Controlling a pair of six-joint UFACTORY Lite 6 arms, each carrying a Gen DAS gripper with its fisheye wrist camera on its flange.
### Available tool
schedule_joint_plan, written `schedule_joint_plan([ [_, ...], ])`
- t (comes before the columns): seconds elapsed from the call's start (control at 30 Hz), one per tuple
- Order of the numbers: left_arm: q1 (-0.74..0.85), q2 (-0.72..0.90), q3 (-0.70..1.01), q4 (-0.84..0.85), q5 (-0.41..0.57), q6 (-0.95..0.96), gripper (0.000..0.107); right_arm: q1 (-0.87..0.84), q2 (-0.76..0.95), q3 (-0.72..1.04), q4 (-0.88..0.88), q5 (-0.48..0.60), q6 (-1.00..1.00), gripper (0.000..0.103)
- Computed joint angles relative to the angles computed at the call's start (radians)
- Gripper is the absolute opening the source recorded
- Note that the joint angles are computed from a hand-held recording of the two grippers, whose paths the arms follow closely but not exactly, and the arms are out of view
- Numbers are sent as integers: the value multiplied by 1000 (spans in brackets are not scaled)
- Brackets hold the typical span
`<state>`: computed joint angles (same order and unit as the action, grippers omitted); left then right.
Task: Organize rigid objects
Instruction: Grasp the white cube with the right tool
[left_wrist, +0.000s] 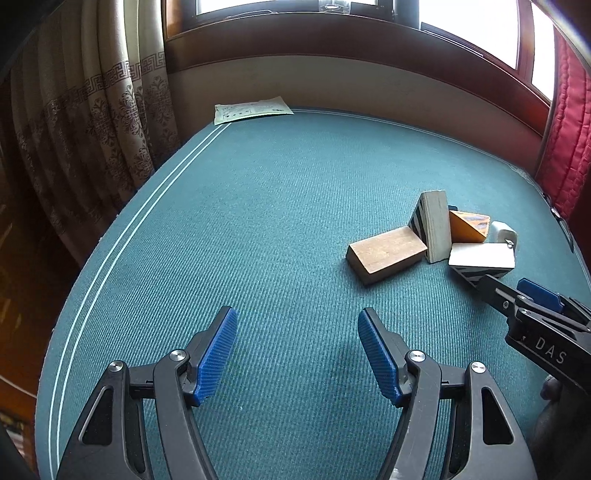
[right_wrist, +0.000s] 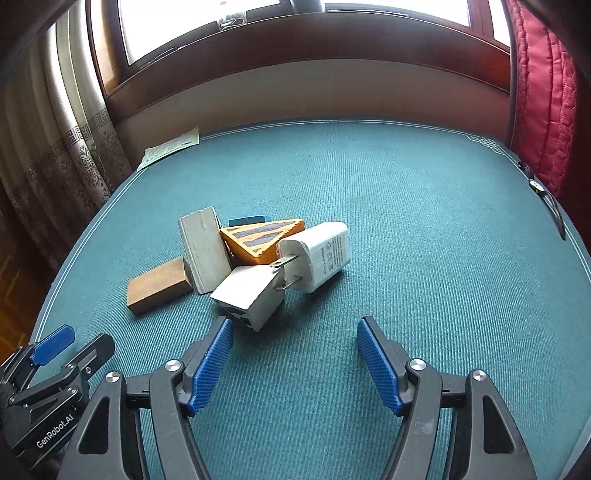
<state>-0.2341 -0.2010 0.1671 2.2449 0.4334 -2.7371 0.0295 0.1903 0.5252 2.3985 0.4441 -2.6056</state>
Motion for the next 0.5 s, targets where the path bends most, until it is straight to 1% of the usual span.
schedule_joint_plan([
  [0.2, 49, 7, 1, 69, -11, -45, 69, 35, 25, 25, 51, -2, -37, 73],
  [0.43, 60, 20, 6, 91, -17, -64, 69, 73, 41, 38, 114, -5, -99, 73],
  [0.5, 64, 26, 7, 103, -16, -74, 69, 82, 43, 42, 127, -7, -113, 70],
])
